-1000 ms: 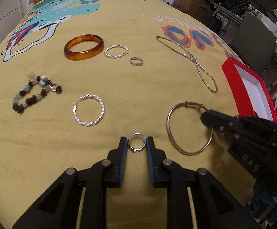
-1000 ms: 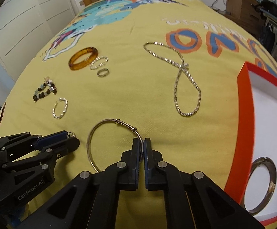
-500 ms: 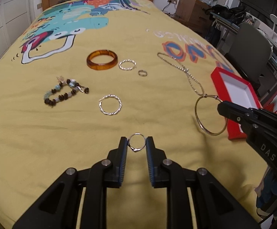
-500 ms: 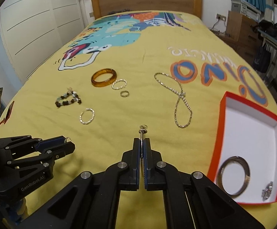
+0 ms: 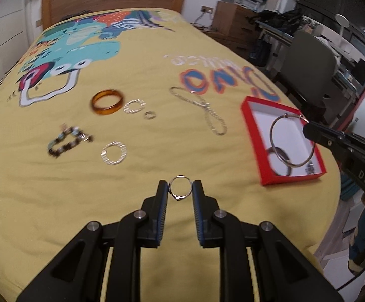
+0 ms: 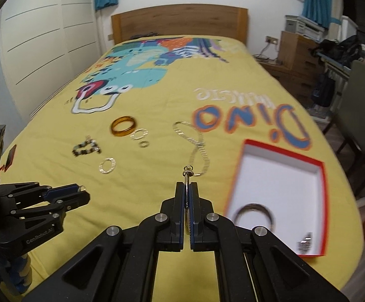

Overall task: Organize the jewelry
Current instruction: 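Lower the ring and hoop into the red box and open both tools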

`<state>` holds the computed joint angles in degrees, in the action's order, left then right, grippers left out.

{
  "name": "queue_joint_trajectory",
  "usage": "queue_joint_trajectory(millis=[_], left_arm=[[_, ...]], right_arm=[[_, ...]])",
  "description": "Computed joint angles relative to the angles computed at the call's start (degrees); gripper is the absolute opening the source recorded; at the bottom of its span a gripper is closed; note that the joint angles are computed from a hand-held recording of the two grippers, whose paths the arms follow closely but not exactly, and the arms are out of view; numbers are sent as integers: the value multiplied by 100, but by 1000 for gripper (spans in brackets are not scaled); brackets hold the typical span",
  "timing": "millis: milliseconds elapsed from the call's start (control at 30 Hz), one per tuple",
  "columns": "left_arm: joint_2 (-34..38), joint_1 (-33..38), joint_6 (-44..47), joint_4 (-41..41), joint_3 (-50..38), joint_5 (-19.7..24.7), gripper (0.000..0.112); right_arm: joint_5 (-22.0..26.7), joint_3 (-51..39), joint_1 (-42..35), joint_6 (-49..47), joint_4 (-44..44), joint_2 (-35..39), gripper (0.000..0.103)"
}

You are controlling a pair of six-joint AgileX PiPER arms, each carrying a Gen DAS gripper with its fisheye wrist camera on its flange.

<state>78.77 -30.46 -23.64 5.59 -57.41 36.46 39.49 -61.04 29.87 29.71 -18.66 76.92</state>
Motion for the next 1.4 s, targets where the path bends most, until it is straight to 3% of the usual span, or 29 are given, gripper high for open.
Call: queue_joint_trajectory(millis=[367,567,900,1133,1400], left_arm=[[1721,-997,-218,53,-2137,400,18],[3115,-1256,-102,-24,-3825,863,18],[5049,-1330,-30,-140,-6204,1701,18],[5560,-1313,5,-136,-6718,1902,18],[5654,-1348,-48,-76,-6696,1870,19]], right_arm=[[-221,352,-2060,-2007,1097,-232,3],[-618,257,-2997,-3226,2016,382,3],[-919,-298,-3793,-4680,3598,1482,3],[-1178,-282,-4170,-5065,4076,1862,3],[-1247,-105,-4411,-5138,4008,2081,4]])
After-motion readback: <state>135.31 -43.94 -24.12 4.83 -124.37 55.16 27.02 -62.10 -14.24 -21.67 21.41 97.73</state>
